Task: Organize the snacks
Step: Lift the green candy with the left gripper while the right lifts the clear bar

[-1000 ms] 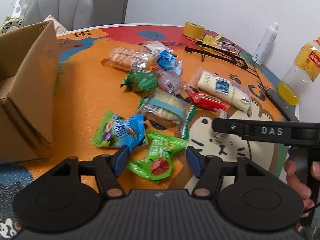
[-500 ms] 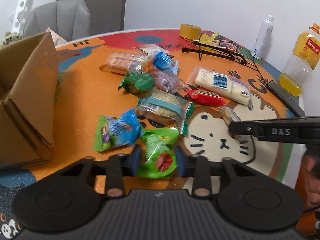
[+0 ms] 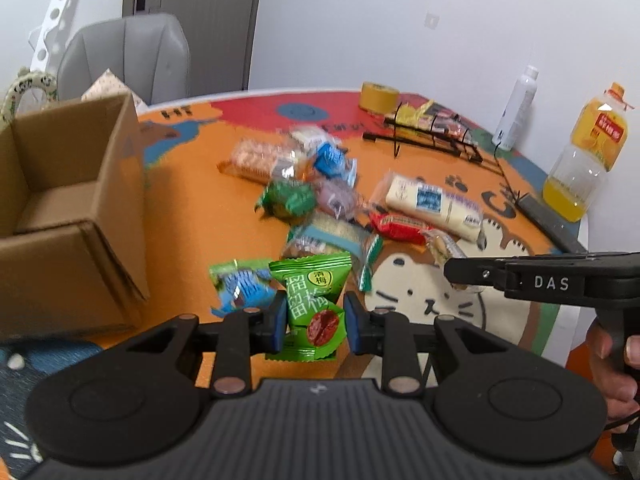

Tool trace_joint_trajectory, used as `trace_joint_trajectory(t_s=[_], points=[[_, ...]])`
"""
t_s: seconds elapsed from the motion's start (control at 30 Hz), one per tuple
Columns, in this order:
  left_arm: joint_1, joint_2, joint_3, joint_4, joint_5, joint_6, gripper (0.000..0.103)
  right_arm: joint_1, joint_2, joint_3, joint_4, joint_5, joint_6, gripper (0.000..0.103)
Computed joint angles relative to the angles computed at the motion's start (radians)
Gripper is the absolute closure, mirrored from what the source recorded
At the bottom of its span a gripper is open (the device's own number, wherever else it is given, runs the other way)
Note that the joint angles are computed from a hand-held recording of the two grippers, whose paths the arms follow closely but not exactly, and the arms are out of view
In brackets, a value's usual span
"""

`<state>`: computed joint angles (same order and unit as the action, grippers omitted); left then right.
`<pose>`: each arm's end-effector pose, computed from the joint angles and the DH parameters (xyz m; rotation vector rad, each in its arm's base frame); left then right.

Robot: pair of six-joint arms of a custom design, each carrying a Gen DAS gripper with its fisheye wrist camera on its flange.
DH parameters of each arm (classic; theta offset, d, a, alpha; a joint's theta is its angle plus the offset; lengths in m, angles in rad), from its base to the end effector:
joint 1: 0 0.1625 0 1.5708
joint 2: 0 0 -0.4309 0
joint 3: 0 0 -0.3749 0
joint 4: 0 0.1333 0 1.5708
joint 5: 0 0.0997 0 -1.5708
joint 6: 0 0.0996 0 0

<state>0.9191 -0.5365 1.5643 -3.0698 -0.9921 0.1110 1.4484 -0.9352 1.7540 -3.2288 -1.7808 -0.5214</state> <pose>-0.2697 -0.6631 0.0327 0.7935 2.4772 -0.8065 0.0322 -0.6599 0.2446 0.3823 -2.4868 0.9798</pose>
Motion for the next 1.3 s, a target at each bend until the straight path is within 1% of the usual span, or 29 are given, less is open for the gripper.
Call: trace_joint_trajectory(t_s=[0.23,0.47,0.57,0.7,0.8,0.93,1.0,1.1,1.3], points=[[-0.021,-0.048,0.025,-0.021,0.018,0.024,0.075,0.032,0.007,-0.020,-0.006,0.040,-0.018,0.087],[-0.022,-0.097,0.040,-0.036,0.020,0.032,0.075,0.066,0.032,-0.058,0.014,0.054,-0.028,0.087],[-0.021,-0.119,0.040,-0.046,0.013,0.040,0.075,0.080,0.038,-0.075,0.024,0.088,-0.025,0.087],[-0.020,-0.140,0.033,-0.072,0.026,0.065,0.075,0.102,0.056,-0.117,0.066,0.119,-0.029,0.088],[-0.014,-0.152,0.025,-0.082,0.042,0.073,0.075,0.112,0.066,-0.152,0.131,0.161,-0.011,0.088],[-0.005,-0.171,0.028,-0.087,0.061,0.080,0.075,0.134,0.094,-0.180,0.144,0.174,-0.018,0.087],[0.000,-0.182,0.036,-0.103,0.066,0.093,0.075,0.142,0.111,-0.198,0.155,0.168,-0.013,0.087],[0.014,-0.192,0.033,-0.107,0.069,0.086,0.075,0.154,0.131,-0.220,0.182,0.159,-0.020,0.087],[0.037,-0.201,0.011,-0.105,0.107,0.067,0.075,0.174,0.163,-0.270,0.226,0.161,-0.030,0.088]])
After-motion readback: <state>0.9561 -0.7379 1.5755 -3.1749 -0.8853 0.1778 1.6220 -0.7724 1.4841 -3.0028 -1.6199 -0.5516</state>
